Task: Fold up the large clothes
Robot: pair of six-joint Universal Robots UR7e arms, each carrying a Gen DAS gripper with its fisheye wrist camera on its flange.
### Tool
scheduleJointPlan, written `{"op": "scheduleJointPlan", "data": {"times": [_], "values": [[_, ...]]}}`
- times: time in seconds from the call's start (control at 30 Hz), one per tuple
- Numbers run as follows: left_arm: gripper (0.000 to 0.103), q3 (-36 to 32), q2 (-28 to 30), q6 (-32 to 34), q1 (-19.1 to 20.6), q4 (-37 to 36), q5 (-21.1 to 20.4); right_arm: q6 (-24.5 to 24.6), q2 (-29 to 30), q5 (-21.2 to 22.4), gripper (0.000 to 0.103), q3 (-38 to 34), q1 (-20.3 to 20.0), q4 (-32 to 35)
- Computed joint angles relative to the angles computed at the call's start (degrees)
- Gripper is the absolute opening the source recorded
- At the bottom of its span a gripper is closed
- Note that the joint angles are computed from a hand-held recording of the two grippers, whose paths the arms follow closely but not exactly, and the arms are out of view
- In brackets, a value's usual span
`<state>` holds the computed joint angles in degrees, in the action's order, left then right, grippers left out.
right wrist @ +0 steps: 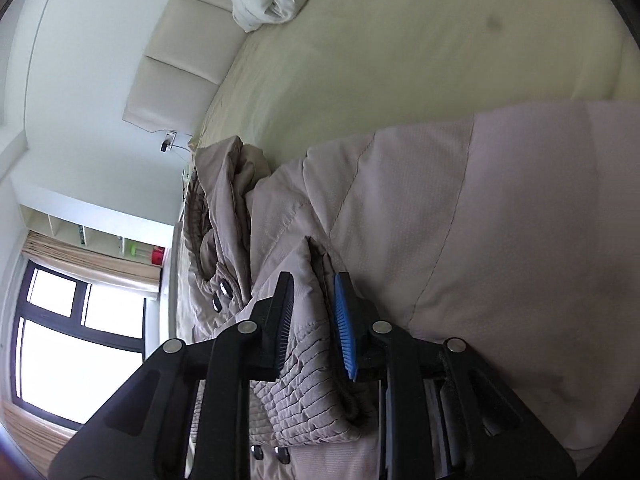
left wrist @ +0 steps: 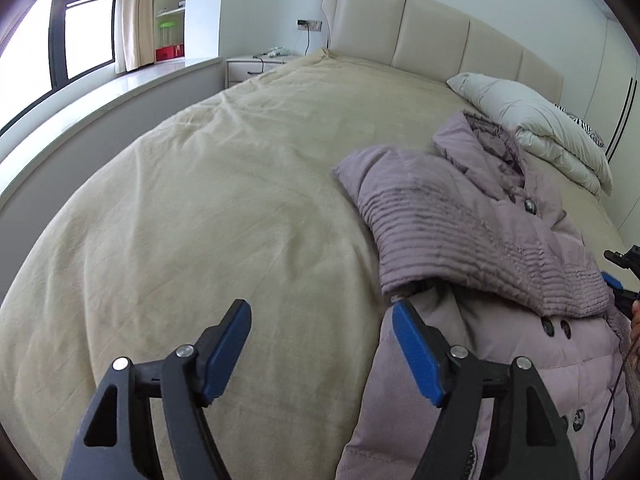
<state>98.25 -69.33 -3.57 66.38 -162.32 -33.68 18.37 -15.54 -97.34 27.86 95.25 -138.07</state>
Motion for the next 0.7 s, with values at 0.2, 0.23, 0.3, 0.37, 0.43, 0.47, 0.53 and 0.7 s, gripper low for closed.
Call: {"op": "scheduleJointPlan", "data": {"times": [0.2,0.23,0.3,0.37,0.43,0.47,0.53,0.7], "values": [[0.055,-12.5,8.4,12.7,0.4,-4.8,-3.8,-6.6,-3.8,-5.6,0.070,9.5,2.7,-11.0],[0.042,-15.4,10.2,12.6,0.9,-2.1,-4.8,-9.2,-3.4,-5.9,0.070,9.2,3.4,-10.5],[0.025,-21.0,13.9,12.8,2.2,2.9,-5.9,-14.9,-2.4,-7.6,0.070,7.7,5.4,-7.2],[0.016,-25.9,17.1,11.0,3.8,9.1,-5.6,-18.8,0.5,-9.9,0.062,2.1,7.1,-1.4],[0.013,-29.1,19.4,10.1,5.8,13.7,-5.1,-18.5,0.2,-9.7,0.057,1.2,6.7,2.6],[0.012,-29.5,19.5,9.6,6.8,14.1,-7.0,-17.4,0.8,-10.7,0.056,0.1,6.4,3.9],[0.012,-29.0,18.9,9.7,7.7,13.6,-10.0,-16.3,3.1,-11.9,0.043,-3.4,5.6,7.4],[0.011,-27.1,16.0,7.3,7.6,12.4,-13.7,-22.8,9.5,-17.7,0.040,-12.4,6.5,8.8]]}}
